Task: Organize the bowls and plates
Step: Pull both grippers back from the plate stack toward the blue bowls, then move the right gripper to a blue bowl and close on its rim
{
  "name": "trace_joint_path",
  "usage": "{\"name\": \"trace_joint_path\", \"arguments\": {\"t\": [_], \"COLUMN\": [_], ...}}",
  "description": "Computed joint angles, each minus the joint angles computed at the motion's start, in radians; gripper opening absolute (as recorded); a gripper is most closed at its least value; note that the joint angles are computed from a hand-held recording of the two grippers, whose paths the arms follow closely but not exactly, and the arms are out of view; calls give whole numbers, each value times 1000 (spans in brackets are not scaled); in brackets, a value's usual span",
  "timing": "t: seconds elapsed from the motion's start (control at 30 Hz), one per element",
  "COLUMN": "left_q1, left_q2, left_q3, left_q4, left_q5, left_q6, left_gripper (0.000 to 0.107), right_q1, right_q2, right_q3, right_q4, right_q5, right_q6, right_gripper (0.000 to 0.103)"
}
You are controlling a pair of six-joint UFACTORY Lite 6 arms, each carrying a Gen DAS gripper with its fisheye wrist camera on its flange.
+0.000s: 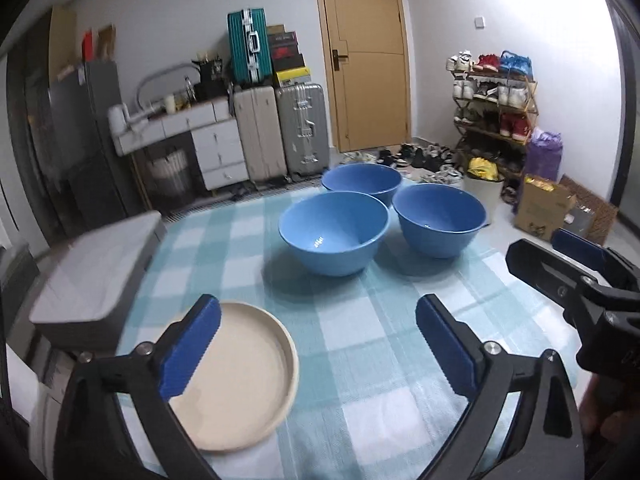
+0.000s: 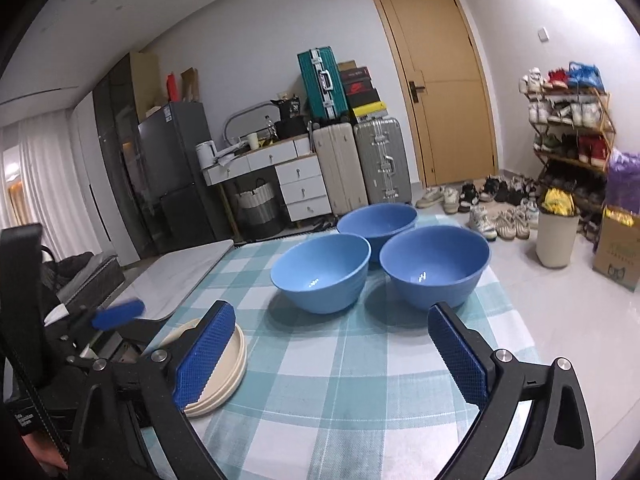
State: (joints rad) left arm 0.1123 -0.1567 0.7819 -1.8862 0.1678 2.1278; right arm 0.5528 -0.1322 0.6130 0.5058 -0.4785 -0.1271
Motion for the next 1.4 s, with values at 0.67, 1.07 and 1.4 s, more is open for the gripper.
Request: {"name": "trace_joint_path", "arguments": {"t": [0.67,1.07,1.4], "left_q1": [88,127,38], "left_q2": [2,8,208], "left_q3": [-32,-44,130], "left_q4": [-302,-233,-270], "left_q5": [79,82,-10], "left_q6": [234,178,192], "left_gripper": [103,103,103], "right_q1": [42,125,24], "right_q2": [22,28,57], "right_q3": [3,16,35], "right_q4": [282,472,339], "right_q5": [-46,-87,-25], "right_q6": [-271,-463,-375], "right_gripper": [102,102,102]}}
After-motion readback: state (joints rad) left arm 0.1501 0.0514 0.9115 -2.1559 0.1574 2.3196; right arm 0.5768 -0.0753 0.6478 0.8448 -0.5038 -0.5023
